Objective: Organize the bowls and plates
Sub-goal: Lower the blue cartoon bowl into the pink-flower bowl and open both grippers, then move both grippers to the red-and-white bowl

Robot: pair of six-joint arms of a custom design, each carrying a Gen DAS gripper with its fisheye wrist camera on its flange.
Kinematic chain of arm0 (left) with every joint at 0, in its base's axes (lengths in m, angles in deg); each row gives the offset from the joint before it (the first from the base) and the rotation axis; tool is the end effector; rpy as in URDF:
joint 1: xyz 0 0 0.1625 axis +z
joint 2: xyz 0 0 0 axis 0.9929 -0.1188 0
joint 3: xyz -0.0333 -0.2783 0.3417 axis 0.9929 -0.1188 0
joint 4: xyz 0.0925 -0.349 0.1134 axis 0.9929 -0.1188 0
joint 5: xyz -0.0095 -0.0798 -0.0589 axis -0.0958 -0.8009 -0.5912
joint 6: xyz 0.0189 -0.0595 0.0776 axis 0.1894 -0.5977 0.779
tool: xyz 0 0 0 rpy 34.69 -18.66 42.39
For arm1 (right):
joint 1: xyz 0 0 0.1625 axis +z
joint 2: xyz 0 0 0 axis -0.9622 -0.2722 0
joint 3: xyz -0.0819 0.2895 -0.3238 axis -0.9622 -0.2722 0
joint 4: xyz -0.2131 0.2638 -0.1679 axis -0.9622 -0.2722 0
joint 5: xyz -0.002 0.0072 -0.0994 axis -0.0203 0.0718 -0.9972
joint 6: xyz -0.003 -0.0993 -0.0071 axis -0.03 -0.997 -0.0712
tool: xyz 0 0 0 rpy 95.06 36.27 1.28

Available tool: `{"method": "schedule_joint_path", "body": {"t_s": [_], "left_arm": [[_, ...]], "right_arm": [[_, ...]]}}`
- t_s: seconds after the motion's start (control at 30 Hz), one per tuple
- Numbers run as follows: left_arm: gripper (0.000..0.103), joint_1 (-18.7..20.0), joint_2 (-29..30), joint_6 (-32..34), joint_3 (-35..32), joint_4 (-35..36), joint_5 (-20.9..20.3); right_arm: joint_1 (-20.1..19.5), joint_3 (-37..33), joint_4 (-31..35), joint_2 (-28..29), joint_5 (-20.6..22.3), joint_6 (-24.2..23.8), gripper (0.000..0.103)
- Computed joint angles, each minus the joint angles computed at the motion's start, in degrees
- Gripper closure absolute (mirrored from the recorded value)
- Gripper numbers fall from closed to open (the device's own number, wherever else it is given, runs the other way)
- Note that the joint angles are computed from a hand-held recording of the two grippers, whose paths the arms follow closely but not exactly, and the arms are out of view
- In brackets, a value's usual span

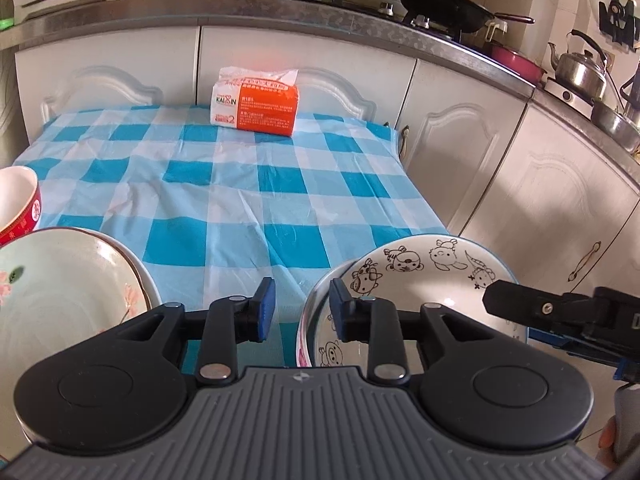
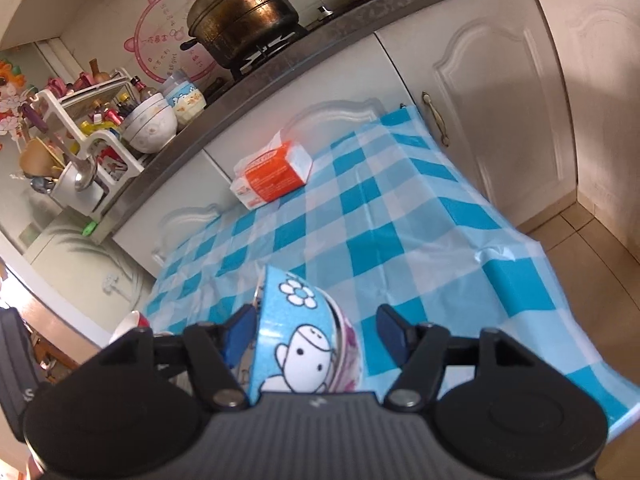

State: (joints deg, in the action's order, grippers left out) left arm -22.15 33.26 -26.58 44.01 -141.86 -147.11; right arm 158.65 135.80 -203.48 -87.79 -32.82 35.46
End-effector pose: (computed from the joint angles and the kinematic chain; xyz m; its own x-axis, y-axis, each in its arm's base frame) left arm -0.2146 -0.7259 -0.0439 -0.6575 0.6135 -0.4375 0.7519 0.5724 -0.3273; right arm 0.0537 -0.5514 0.1668 -0.9355 0.3427 0.0856 0.0396 0.3424 -0.9387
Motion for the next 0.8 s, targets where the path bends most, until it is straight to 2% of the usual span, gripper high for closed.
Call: {"method": "schedule_joint_path", "body": {"t_s": [0.07,0.13,0.23,0.33,0.57,0.7,0.8], "left_arm": [[0.052,0.0,-0.3,0.46,0.71,-1.1,-0.36],[0.049,0.02,-0.6,0.89,1.48,-2.42,-0.48],[0.042,0.41,-1.31,0.21,2.19,-2.61,-1.16],[0.04,0.9,-1.79,0.05,2.65,-2.9,-1.55],[0.038,1.69,-3.04,-0.12,4.14,-3.4,-2.28],[0.034,1.9,-3.5,-0.38,4.84,-3.86,-2.29],[0.029,1.99,-3.77,-0.37,5.15,-3.96,-2.51]], "right_arm": [[-0.38,0.01,-0.34,0.18,-0.18,0.68,0.031],[-0.47,-0.13,-0.9,0.52,-0.66,0.88,0.023],[-0.19,-0.55,-1.92,1.08,-2.2,-0.45,0.019],[-0.04,-0.87,-2.85,1.61,-4.06,-1.63,0.019],[-0.69,-1.5,-0.29,2.34,-6.88,-0.46,0.019],[-1.02,-1.03,-0.09,2.1,-6.25,1.17,0.019],[-0.2,-1.08,-2.1,2.22,-6.7,-0.03,0.019]]}}
